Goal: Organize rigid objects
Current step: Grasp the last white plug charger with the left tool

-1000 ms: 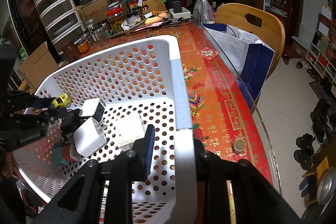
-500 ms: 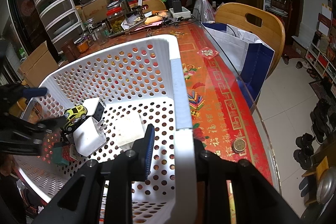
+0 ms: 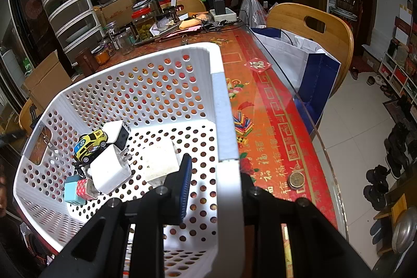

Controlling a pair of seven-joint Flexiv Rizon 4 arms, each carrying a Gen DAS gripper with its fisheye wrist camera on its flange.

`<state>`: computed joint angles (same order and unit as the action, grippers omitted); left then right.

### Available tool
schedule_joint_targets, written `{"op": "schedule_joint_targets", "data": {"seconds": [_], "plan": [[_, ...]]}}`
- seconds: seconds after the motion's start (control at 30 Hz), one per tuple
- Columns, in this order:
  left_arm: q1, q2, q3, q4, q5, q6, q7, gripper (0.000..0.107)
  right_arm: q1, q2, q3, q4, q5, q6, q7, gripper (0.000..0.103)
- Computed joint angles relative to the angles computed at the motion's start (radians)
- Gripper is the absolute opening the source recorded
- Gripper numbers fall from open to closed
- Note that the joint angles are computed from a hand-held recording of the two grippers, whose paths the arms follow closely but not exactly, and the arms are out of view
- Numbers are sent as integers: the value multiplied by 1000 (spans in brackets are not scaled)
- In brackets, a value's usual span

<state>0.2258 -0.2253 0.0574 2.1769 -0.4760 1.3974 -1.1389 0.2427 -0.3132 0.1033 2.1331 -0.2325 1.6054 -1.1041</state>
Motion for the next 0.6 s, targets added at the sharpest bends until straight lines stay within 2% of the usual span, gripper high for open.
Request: {"op": "schedule_joint_targets", "data": {"seconds": [0.13,0.23,0.4,0.5,0.57,0.6], "plan": [[29,-82,-31,-18,-30,-26,49,103,-9,-2,9,-10,5,-12,-6,25],[36,-110,-89,-10,-75,-10,92,103,-6,-2,6,-10,4,-13,-5,25],[-58,-145,-32,-43,38,-3,4,103,-8,-2,9,-12,7,-14,-9,25],[-78,-164,-23,-62,79,-5,-43,102,-7,-2,9,-12,8,-14,-10,25],[-88,-173,-17,-69,103,-6,-69,98,-8,-2,9,-11,9,-13,-10,25],[-92,-179,-13,-75,115,-8,-82,92,-7,-2,9,-12,9,-13,-10,25]]}}
